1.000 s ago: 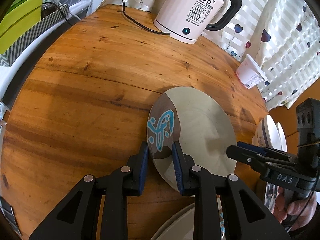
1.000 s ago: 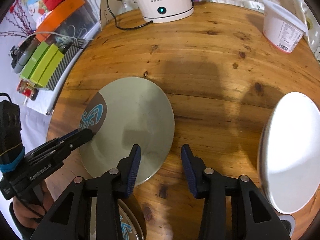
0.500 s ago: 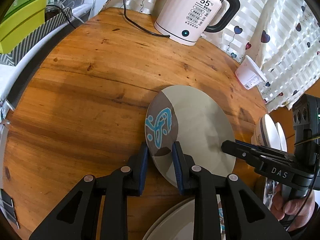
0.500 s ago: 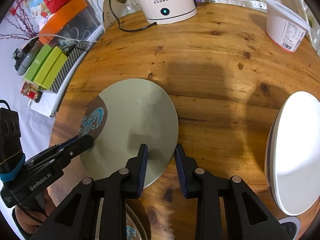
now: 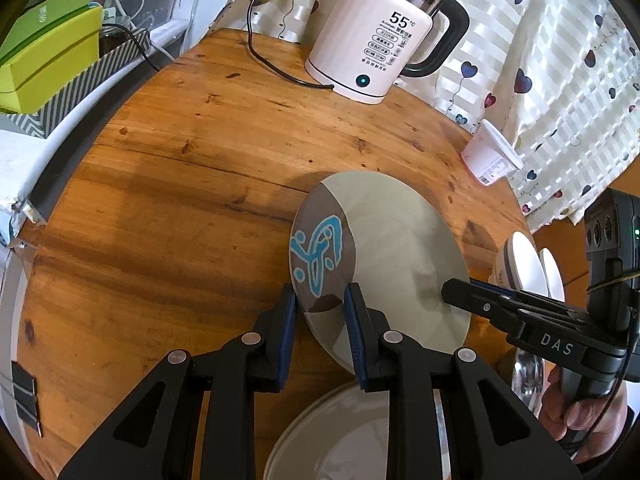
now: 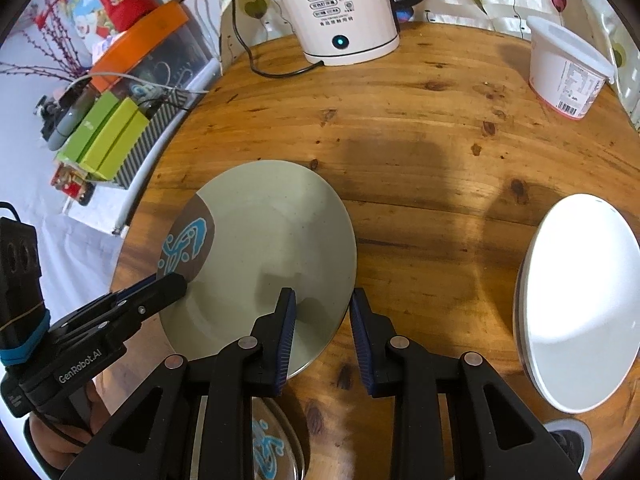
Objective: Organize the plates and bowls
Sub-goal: 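Lower the held plate with the left tool toward the beige plate, then set the logo plate flat onto the beige plate stack with the left tool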
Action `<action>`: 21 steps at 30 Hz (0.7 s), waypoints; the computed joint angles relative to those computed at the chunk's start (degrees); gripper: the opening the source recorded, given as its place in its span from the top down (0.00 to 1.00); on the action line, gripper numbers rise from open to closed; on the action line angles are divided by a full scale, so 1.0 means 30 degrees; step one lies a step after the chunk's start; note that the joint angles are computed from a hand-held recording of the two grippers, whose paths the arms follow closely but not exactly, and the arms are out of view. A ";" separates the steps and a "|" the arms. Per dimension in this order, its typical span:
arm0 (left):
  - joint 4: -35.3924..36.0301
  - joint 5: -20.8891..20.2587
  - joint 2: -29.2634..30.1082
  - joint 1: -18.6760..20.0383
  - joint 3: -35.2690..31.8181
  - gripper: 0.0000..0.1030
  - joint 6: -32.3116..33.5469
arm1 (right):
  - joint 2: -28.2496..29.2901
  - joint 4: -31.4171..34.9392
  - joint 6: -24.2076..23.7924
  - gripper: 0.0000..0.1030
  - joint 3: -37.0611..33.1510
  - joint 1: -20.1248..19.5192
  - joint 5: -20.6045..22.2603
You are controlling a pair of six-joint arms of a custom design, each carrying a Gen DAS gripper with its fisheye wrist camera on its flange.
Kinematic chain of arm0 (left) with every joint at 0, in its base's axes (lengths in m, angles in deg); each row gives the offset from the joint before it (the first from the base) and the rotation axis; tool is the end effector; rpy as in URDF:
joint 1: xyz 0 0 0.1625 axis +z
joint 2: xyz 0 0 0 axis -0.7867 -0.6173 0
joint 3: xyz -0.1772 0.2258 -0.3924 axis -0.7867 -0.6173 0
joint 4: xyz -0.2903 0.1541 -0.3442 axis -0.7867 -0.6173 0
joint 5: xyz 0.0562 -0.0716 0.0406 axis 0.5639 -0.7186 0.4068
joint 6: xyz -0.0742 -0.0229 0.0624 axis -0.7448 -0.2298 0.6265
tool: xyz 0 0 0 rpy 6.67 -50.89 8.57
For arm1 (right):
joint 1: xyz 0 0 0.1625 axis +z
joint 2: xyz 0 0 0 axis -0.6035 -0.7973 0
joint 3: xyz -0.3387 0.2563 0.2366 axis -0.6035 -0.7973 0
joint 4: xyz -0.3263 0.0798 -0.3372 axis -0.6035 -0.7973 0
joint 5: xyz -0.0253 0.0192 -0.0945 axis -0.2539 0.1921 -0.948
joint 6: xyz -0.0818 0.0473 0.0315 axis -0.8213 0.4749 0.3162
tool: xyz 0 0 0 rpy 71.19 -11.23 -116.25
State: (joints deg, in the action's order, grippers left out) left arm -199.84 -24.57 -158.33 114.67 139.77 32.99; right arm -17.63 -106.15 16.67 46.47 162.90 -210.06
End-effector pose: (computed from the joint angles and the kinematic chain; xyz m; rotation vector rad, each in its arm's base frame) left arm -0.0273 -0.4267 0.3378 0.4980 2.7527 -0.4866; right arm 0.3801 -0.4014 0.0034 0.0695 -2.5976 0.5852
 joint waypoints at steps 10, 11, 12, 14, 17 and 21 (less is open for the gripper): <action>0.1177 0.0197 -0.2072 -0.0901 0.0677 0.76 -0.1051 | -0.0405 -0.0114 0.0291 0.74 0.0520 0.0879 0.0228; 0.1367 0.0262 -0.2431 -0.1033 0.0820 0.76 -0.1186 | -0.0424 -0.0130 0.0344 0.74 0.0583 0.0974 0.0251; 0.1519 0.0291 -0.2676 -0.1104 0.0903 0.76 -0.1270 | -0.0433 -0.0167 0.0405 0.74 0.0659 0.1078 0.0276; 0.1924 0.0393 -0.3276 -0.1304 0.1128 0.76 -0.1584 | -0.0464 -0.0238 0.0521 0.74 0.0840 0.1279 0.0335; 0.2540 0.0612 -0.4164 -0.1580 0.1421 0.76 -0.1939 | -0.0445 -0.0362 0.0654 0.74 0.1049 0.1515 0.0490; 0.3352 0.0852 -0.5246 -0.1980 0.1778 0.76 -0.2500 | -0.0389 -0.0353 0.0853 0.74 0.1227 0.1904 0.0535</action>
